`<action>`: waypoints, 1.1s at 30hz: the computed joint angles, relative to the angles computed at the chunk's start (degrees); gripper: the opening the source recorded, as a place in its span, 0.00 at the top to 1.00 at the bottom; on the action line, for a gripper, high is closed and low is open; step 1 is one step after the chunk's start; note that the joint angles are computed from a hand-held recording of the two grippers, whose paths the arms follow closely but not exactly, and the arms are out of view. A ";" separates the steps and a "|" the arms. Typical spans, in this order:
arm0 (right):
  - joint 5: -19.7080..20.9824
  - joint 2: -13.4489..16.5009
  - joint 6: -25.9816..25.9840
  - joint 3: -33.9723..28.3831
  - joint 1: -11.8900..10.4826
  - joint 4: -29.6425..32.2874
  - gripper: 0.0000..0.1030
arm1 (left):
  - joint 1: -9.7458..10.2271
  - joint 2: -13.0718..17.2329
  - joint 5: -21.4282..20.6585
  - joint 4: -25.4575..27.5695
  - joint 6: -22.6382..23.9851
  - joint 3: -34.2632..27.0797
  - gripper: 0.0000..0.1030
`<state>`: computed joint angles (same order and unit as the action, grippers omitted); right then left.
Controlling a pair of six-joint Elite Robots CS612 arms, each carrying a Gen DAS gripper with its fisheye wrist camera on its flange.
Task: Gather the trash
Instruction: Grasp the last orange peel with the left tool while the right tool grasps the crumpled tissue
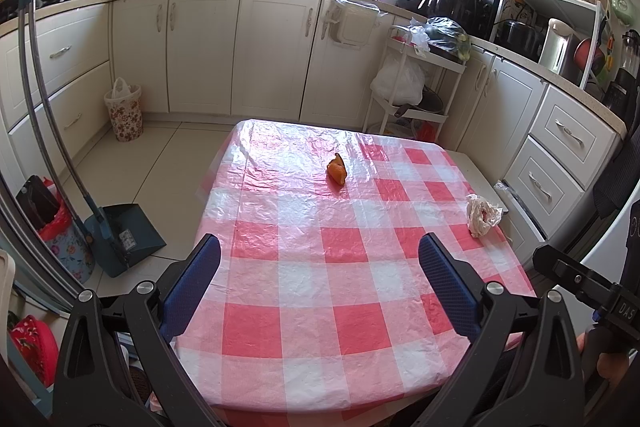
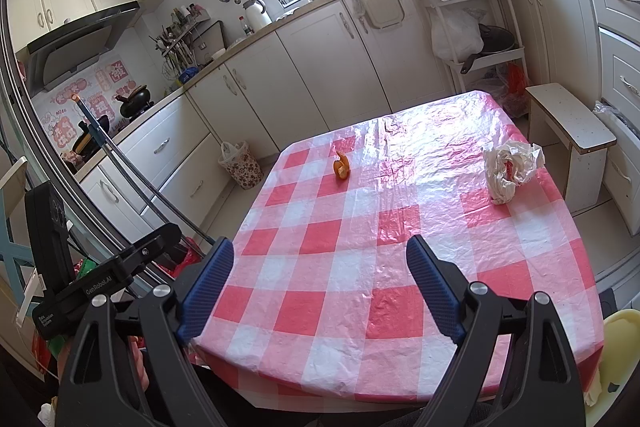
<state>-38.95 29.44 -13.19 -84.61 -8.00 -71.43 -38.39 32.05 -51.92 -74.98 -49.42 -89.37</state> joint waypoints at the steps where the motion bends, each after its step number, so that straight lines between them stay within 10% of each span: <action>1: 0.00 -0.01 -0.02 0.03 -0.02 -0.01 0.18 | 0.09 -0.38 -0.07 -0.38 0.12 0.72 0.07; 18: -8.37 -4.46 1.59 11.46 1.77 -8.35 0.18 | 5.63 -0.75 -11.54 0.95 -4.47 2.50 0.07; 25: -17.56 -7.21 3.21 19.99 2.16 -12.20 0.18 | 7.92 -5.33 -15.68 -2.63 5.94 13.78 0.07; 33: -24.43 -10.91 0.37 30.21 3.02 -13.46 0.18 | 11.05 -10.63 -21.29 -13.18 5.76 29.69 0.07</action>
